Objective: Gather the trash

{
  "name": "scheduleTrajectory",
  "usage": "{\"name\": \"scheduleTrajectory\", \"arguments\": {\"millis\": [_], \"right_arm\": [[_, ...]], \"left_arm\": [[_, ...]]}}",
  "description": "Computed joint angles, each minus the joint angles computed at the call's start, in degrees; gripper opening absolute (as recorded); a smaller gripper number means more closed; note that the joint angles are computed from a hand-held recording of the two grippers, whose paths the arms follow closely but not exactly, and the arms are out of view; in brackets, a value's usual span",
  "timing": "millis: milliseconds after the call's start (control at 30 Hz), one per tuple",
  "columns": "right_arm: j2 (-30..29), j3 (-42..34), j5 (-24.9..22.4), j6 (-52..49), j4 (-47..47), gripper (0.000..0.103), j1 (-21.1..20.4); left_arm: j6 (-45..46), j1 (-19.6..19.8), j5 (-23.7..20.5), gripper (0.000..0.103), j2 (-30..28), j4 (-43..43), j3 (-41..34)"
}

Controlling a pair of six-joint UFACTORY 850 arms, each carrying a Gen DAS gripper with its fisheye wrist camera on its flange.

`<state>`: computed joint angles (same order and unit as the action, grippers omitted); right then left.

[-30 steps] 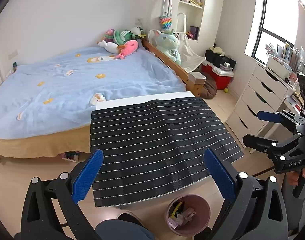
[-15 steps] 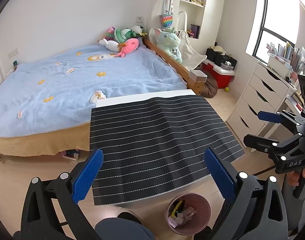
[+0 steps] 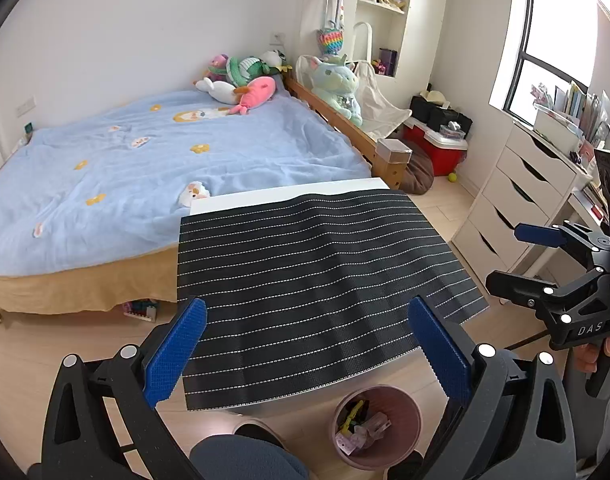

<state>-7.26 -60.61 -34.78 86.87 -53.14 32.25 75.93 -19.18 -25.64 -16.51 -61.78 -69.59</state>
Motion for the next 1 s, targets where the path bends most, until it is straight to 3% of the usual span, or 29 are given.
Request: {"name": "scheduleTrajectory", "arguments": {"millis": [1000], "right_arm": [[0.0, 0.3, -0.1, 0.2, 0.1, 0.100, 0.1]], "left_arm": [[-0.3, -0.3, 0.1, 0.097, 0.3, 0.3, 0.5]]}}
